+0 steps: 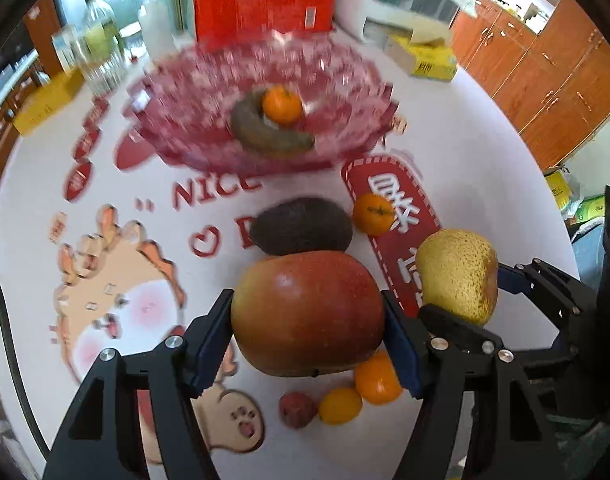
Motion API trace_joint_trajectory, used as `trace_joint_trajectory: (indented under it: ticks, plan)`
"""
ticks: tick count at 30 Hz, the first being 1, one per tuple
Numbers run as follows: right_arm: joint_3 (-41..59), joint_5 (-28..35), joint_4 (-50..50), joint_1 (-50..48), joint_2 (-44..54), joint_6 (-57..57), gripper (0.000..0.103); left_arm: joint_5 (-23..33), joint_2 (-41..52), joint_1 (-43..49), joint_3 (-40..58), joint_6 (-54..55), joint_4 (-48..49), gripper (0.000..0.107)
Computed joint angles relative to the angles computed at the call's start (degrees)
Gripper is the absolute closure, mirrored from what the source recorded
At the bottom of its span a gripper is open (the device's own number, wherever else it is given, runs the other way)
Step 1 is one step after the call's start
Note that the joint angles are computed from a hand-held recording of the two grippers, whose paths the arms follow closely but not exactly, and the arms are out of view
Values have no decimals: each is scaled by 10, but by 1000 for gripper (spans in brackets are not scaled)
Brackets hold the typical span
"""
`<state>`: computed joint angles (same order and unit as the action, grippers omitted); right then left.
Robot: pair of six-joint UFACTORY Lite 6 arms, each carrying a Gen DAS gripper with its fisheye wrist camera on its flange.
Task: Organize fruits
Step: 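Grasp the speckled yellow pear with the right gripper while the left grasps the red apple, then carry the pear into the pink bowl and open the right gripper while the left releases the apple there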
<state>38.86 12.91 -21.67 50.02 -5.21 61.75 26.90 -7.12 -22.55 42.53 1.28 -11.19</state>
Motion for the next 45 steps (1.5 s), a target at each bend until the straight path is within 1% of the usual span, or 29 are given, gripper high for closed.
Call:
trace_joint_trajectory:
  ticks: [2,3,4,8,9,10,14,18,21,23,24,26,28,29,32,34,36,38,41,43,45]
  plan:
    - [21,40,32,-1,-28,-38,34,50,-47,10,23,-20,31,39]
    - [40,68,31,0,-41,-46,34,72,-61,18,40,-21,37,39]
    - [51,84,30,1,-48,-50,34,104,-80,32,66,-17,42,39]
    - [148,174,43,-7,-68,-110,34,184,-114,65,163,-2,60,39]
    - [166,188,44,-7,-68,-118,34,205,-118,72,193,4,64,39]
    - [203,213,53,-14,-62,-144,34,218,-114,79,218,11,64,39]
    - [325,278,68,-39,-29,-206,34,275,-94,79,322,6,88,38]
    - [445,332,76,-65,14,-260,34,315,-63,83,412,7,108,38]
    - [556,378,89,-87,68,-306,34,332,-20,87,483,9,128,38]
    - [644,415,76,-93,120,-324,34,336,4,92,516,11,135,38]
    - [671,427,69,-94,137,-328,34,336,19,94,532,11,139,38]
    - [761,460,61,-103,201,-348,34,331,52,102,563,17,139,38]
    - [817,475,68,-115,244,-364,34,311,78,107,571,20,141,38]
    - [861,485,71,-123,282,-375,34,296,93,108,568,17,144,38]
    - [947,504,71,-135,370,-383,34,257,147,123,568,25,126,38]
    - [964,495,86,-149,416,-380,34,231,192,133,569,34,111,38]
    - [956,476,102,-161,443,-373,34,207,231,140,569,39,104,38]
    - [918,439,119,-172,460,-365,34,178,283,147,574,47,94,38]
    - [880,399,131,-179,496,-354,34,145,350,149,577,48,96,38]
    - [867,381,135,-180,529,-347,34,135,407,149,592,52,89,38]
    - [883,381,143,-183,565,-346,34,133,459,146,618,48,92,38]
